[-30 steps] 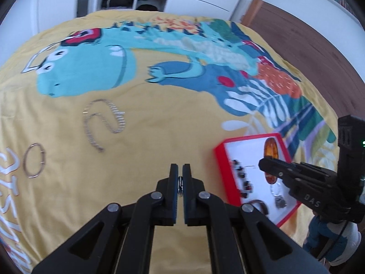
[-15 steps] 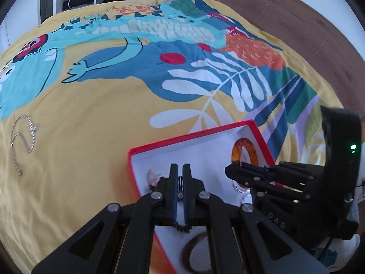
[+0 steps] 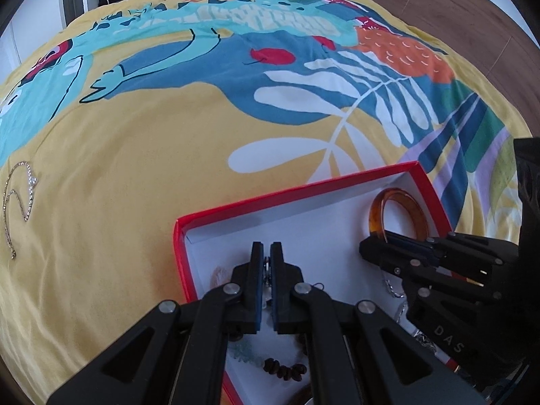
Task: Organize jewelry
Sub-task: 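Carry ring and amber bangle into the red-rimmed box and open both grippers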
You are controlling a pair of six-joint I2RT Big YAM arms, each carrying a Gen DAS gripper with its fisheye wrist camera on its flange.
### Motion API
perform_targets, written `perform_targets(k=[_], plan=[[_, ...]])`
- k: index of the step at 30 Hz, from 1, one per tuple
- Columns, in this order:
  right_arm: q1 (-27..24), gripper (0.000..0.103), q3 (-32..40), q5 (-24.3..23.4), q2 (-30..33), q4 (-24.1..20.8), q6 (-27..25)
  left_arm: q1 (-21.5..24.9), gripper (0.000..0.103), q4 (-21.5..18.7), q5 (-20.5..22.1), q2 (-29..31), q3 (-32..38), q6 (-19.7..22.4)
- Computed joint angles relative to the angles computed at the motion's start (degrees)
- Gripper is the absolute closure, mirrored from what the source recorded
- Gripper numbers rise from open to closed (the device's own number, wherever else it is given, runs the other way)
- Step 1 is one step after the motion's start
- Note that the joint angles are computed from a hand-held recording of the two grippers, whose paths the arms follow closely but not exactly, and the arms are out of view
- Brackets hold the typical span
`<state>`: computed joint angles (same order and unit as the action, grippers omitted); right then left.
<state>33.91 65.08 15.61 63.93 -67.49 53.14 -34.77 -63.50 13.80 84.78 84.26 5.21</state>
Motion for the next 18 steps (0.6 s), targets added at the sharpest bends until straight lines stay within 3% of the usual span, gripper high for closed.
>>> perform_targets(k=[10, 14, 18], plan=[[0.6, 0.091, 1.0, 0.8, 0.6, -1.6, 0.8, 0.3, 0.098, -0.8, -0.1, -0.1, 0.5, -0.1], [1.4, 0.084, 1.4, 1.5, 0.4, -2.5, 1.5, 0.5, 0.097, -1.5, 0.4, -0.6, 0.7, 0.2], [2.5, 0.079, 1.8, 2.9, -0.1, -3.9, 3.1, 0.6, 0.086, -2.0, 0.9, -1.6, 0.5, 0.9]])
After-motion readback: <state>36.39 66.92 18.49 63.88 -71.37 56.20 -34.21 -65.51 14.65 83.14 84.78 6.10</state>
